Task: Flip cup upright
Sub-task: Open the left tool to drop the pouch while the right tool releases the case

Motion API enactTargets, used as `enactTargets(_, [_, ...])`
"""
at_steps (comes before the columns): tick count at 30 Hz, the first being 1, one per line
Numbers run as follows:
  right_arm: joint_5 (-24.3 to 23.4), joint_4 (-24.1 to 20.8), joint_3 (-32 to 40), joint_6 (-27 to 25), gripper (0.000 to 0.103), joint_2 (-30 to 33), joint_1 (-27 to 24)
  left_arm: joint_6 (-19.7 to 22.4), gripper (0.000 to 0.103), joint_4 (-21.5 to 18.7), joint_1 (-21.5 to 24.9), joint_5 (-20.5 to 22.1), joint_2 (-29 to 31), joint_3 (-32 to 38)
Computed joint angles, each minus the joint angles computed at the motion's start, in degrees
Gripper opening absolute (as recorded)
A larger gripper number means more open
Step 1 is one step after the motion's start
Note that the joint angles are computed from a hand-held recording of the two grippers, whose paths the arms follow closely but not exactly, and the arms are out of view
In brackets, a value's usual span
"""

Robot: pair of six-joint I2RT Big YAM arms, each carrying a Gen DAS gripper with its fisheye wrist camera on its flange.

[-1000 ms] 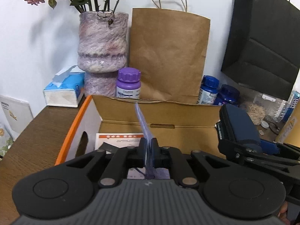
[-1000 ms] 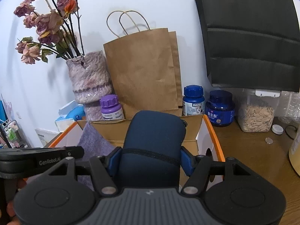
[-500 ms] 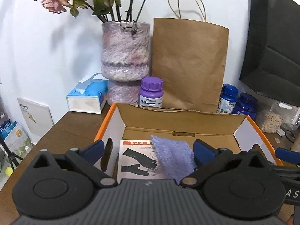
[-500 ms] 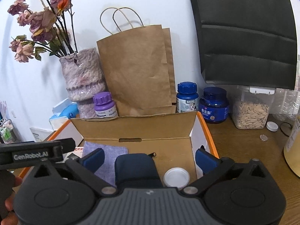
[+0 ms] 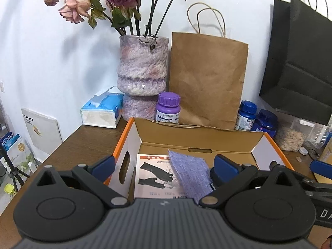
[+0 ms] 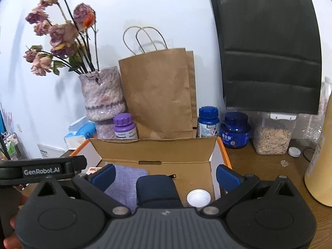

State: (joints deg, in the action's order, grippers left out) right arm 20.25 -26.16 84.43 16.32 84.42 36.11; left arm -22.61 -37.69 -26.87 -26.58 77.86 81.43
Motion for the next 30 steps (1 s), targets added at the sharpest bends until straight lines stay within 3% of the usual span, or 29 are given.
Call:
enactTargets(18, [5.7, 2.9, -9.0, -0.2, 0.103, -9.7, 4.6, -0.7, 0.103, 0.7, -3.3, -1.0, -10.1, -8.3])
enactTargets(30, [8.2, 1.2, -13.7, 0.3, 0.103, -14.5, 8.5, -1.8, 0.103, -1.0, -6.7, -3.2, -15.8, -12.9])
